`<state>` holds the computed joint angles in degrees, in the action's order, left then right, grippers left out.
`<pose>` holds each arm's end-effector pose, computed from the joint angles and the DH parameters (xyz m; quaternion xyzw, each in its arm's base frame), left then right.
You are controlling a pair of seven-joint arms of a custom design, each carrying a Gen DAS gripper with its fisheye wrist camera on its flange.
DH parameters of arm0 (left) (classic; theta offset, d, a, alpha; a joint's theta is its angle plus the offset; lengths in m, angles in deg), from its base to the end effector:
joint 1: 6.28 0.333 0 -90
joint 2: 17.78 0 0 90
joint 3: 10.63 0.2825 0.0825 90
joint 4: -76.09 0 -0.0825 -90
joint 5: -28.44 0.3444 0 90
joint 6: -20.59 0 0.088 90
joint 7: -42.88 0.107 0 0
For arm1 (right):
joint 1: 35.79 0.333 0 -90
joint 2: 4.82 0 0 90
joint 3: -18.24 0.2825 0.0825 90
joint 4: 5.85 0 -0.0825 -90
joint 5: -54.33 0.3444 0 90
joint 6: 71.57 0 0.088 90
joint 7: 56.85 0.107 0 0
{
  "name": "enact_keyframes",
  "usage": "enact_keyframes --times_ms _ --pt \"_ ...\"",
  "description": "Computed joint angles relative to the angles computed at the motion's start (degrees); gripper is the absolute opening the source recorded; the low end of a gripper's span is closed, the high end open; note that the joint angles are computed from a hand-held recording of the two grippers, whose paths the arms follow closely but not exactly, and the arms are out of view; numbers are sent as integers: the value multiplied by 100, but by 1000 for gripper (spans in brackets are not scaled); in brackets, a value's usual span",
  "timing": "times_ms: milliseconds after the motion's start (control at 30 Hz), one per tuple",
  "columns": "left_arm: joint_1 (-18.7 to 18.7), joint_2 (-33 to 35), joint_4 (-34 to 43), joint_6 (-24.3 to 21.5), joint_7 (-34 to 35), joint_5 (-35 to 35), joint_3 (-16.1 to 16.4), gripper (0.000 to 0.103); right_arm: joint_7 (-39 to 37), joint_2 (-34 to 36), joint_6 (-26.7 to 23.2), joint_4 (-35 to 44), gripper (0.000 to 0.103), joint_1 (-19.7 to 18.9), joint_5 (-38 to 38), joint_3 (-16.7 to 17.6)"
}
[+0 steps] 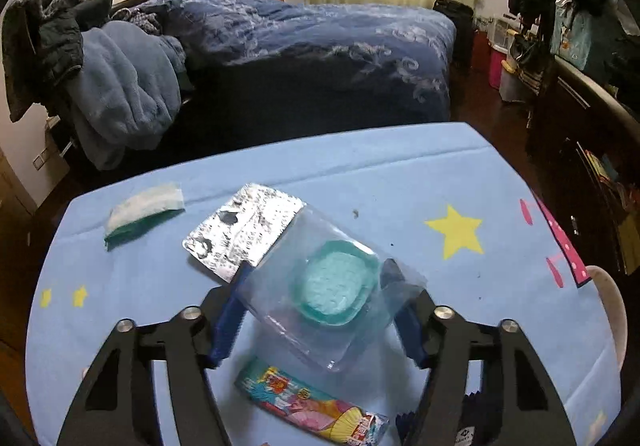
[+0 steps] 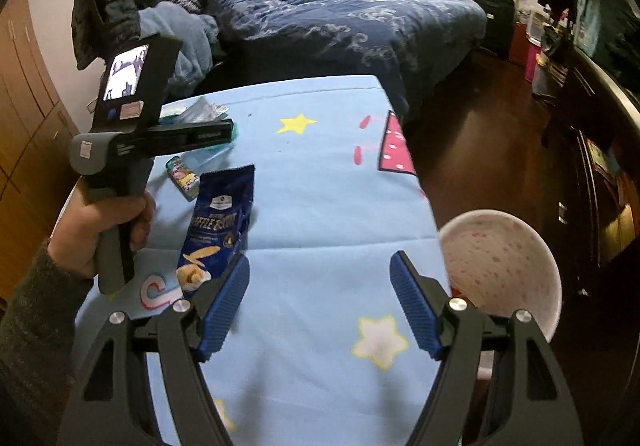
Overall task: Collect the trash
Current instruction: 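Grasp the clear plastic box with left tool while right tool grasps the blue biscuit bag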
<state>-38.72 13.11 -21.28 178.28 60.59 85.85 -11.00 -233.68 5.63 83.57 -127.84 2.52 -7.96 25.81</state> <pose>0.5321 -0.3833 0.3200 -0.6045 0.7084 -0.2592 0.2561 0.3633 0.4168 0.3474 -0.6927 0.6344 -0.1972 0.2809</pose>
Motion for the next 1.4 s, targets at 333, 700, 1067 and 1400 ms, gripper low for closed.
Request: enact_keyframes --times_ms 333,700,1067,1400 --pt "425 -1302 -1406 66 -476 107 -345 44 -601 418 423 444 74 152 242 -169" --pt "850 -2931 -2839 -1594 190 -12 -1334 45 -627 584 653 578 74 404 328 -287" --pt "1018 -3748 -3691 -1591 1209 -814 -1672 47 -440 506 512 626 74 601 159 -300" --pt "1456 -4560 -4556 -728 228 -594 -1995 54 -812 1039 586 1098 74 564 693 -292"
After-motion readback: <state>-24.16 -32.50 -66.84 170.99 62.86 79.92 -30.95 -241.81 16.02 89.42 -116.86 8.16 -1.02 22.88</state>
